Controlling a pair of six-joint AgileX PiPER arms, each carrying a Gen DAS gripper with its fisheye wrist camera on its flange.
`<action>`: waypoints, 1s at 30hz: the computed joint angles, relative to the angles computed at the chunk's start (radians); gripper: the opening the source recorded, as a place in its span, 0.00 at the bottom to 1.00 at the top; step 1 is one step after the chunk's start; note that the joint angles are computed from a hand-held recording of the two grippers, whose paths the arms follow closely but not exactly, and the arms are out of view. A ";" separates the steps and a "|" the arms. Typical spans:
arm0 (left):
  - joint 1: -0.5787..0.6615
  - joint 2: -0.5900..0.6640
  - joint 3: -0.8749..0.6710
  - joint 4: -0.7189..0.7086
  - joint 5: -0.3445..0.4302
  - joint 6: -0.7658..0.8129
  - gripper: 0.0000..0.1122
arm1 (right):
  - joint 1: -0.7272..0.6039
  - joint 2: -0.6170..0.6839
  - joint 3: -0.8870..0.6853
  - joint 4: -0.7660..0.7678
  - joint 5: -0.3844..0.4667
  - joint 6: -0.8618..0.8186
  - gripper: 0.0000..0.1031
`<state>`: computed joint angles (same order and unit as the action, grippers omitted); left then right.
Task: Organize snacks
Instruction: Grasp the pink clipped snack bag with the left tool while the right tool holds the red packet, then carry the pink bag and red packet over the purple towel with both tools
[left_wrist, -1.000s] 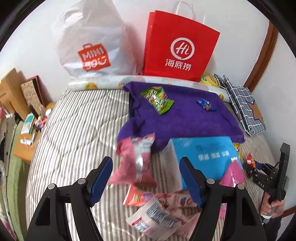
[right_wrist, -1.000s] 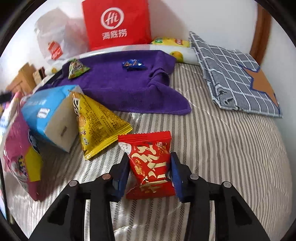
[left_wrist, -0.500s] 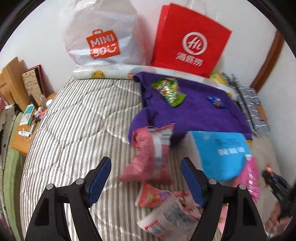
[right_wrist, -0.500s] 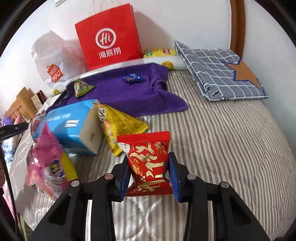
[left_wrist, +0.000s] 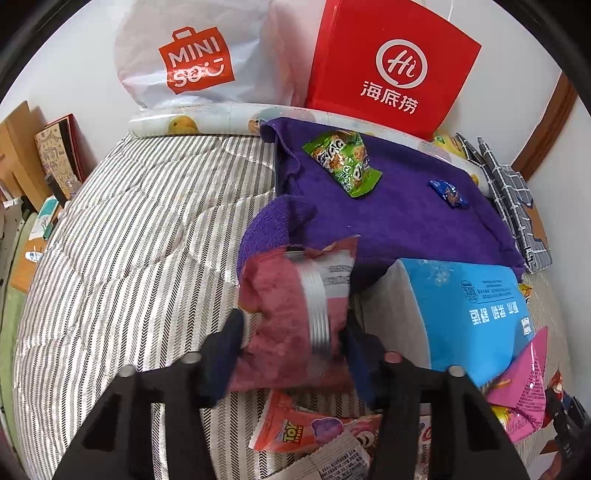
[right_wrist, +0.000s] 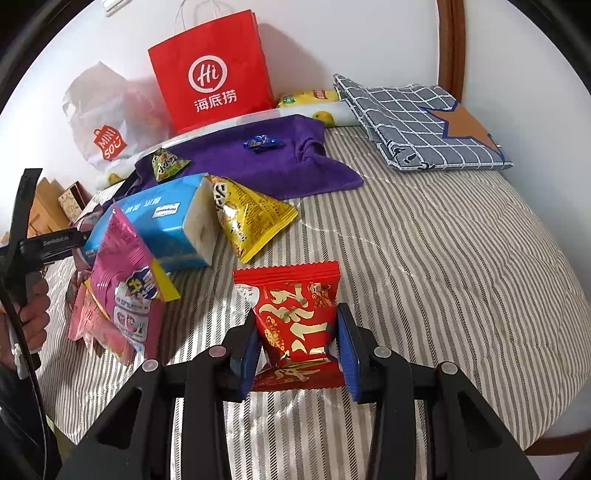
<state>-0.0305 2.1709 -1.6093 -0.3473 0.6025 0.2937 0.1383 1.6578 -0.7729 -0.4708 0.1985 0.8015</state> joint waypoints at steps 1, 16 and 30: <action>0.010 -0.006 0.006 -0.038 0.004 0.034 0.38 | 0.009 -0.006 0.003 -0.035 0.005 0.038 0.37; 0.109 -0.196 0.197 -0.289 0.024 0.303 0.36 | 0.106 -0.078 -0.004 -0.118 0.061 0.157 0.37; 0.092 -0.368 0.404 -0.420 0.074 0.507 0.36 | 0.211 -0.171 -0.008 -0.234 0.102 0.300 0.37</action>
